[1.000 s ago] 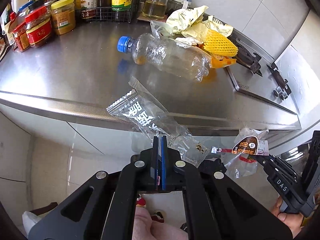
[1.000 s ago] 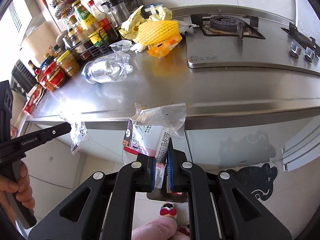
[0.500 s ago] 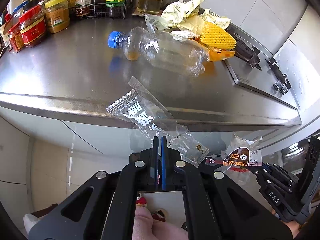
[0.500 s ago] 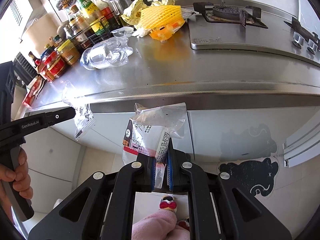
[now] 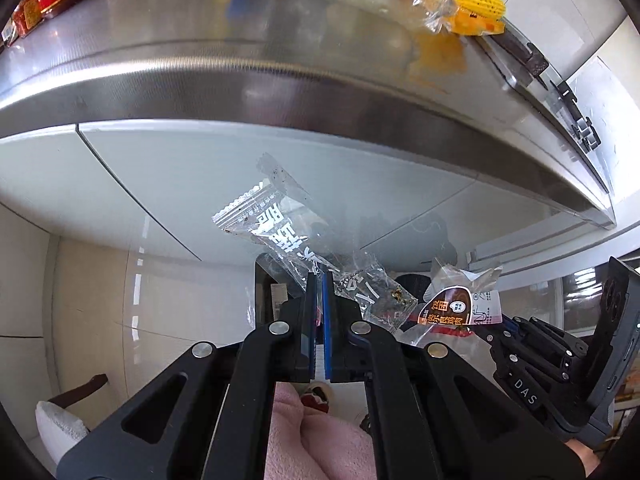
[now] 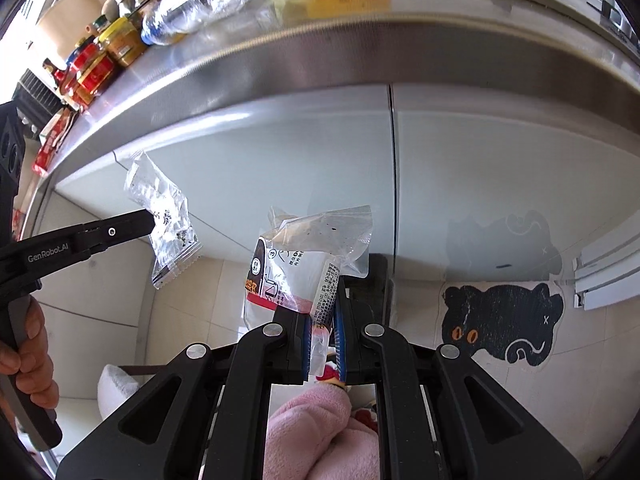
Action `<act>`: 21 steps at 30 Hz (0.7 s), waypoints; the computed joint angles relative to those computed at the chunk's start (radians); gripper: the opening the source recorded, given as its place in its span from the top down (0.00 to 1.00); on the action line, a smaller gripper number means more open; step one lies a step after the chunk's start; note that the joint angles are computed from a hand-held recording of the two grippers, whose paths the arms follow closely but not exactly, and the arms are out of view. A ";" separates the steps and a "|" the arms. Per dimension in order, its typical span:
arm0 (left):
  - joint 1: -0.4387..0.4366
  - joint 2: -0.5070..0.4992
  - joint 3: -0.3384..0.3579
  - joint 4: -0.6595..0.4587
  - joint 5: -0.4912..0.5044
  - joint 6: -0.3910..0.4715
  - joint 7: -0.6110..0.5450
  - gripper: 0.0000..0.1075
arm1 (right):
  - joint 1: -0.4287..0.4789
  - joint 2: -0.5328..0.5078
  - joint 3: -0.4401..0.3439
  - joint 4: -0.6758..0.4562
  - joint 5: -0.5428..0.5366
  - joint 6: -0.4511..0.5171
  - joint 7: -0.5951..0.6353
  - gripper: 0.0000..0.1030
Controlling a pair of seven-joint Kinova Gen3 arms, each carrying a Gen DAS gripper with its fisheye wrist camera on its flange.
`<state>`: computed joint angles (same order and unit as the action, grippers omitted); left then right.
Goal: Collect trash
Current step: 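Lower the bag and packet over the bin and open both tools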
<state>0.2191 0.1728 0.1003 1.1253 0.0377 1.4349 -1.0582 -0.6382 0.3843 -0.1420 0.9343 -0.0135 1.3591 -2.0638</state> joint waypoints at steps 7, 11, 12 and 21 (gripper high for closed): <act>-0.015 0.023 0.001 0.134 0.051 -0.098 -0.033 0.99 | -0.005 0.027 -0.006 0.124 -0.001 -0.069 -0.004 0.89; -0.025 0.049 -0.001 0.205 0.074 -0.162 -0.051 0.99 | -0.009 0.052 -0.008 0.190 -0.001 -0.117 -0.011 0.89; -0.029 0.056 -0.002 0.223 0.083 -0.178 -0.055 0.99 | -0.008 0.060 -0.009 0.205 -0.005 -0.129 -0.014 0.89; -0.078 0.119 -0.010 0.335 0.148 -0.282 -0.115 0.98 | 0.007 0.140 -0.013 0.268 -0.035 -0.215 -0.013 0.87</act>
<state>0.1412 0.2916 0.0903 1.4603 0.1860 1.1527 -1.1727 -0.6312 0.5246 -0.1547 1.2026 -0.0486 1.1443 -2.0765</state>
